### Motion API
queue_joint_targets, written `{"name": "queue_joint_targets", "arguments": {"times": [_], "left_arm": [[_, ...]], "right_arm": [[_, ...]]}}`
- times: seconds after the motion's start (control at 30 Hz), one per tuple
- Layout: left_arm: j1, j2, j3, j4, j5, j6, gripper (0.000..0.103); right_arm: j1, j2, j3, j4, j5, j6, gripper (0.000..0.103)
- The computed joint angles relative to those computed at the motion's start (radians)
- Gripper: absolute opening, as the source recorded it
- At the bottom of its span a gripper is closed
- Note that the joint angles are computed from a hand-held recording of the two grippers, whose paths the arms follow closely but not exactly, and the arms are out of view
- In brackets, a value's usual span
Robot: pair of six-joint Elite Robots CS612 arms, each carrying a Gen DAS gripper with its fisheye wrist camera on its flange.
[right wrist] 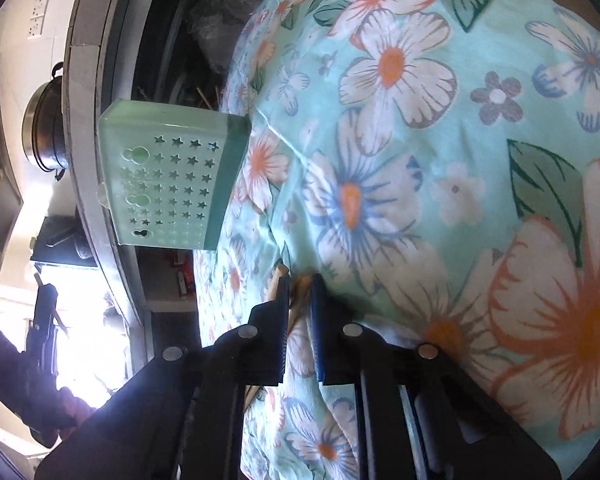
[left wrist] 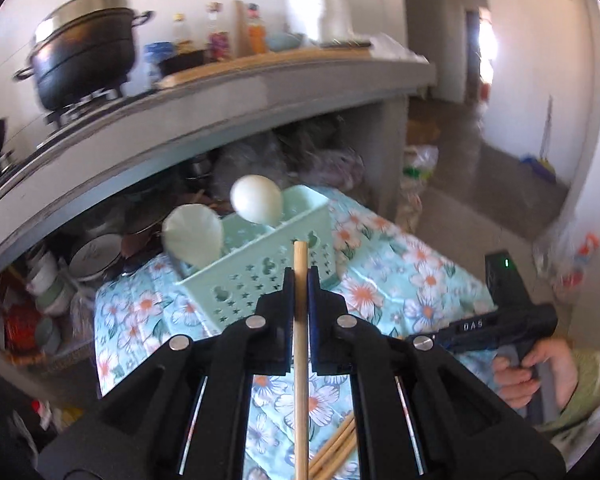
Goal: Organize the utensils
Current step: 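Lift one wooden chopstick with the left gripper toward the green caddy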
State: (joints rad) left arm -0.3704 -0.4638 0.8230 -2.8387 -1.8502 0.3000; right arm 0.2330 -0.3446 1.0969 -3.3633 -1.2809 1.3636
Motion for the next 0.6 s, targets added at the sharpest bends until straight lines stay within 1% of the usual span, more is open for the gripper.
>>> {"name": "queue_joint_targets", "arguments": {"times": [0.07, 0.13, 0.23, 0.3, 0.37, 0.43, 0.5, 0.57, 0.6], "left_arm": [[0.008, -0.015, 0.035, -0.062, -0.014, -0.071, 0.005], [0.012, -0.031, 0.074, -0.123, -0.013, -0.134, 0.005], [0.018, -0.048, 0.114, -0.192, -0.007, -0.199, 0.005], [0.024, -0.052, 0.126, -0.227, -0.003, -0.246, 0.005], [0.029, -0.056, 0.133, -0.246, -0.002, -0.286, 0.005], [0.033, -0.054, 0.132, -0.267, 0.000, -0.345, 0.005], [0.038, -0.050, 0.127, -0.309, 0.003, -0.417, 0.005], [0.044, -0.038, 0.120, -0.381, 0.008, -0.508, 0.005], [0.047, -0.034, 0.116, -0.401, 0.012, -0.540, 0.005]], "right_arm": [[0.000, -0.007, 0.014, -0.009, -0.006, -0.007, 0.010], [0.002, -0.018, 0.028, -0.018, -0.017, -0.023, 0.010], [0.009, -0.040, 0.051, -0.038, -0.053, -0.056, 0.009], [0.013, -0.060, 0.066, -0.040, -0.088, -0.109, 0.009], [0.018, -0.088, 0.091, -0.058, -0.137, -0.183, 0.008], [0.023, -0.117, 0.119, -0.080, -0.185, -0.249, 0.007], [0.029, -0.144, 0.140, -0.100, -0.232, -0.315, 0.006], [0.038, -0.173, 0.157, -0.108, -0.295, -0.400, 0.005], [0.042, -0.184, 0.165, -0.110, -0.318, -0.432, 0.005]]}}
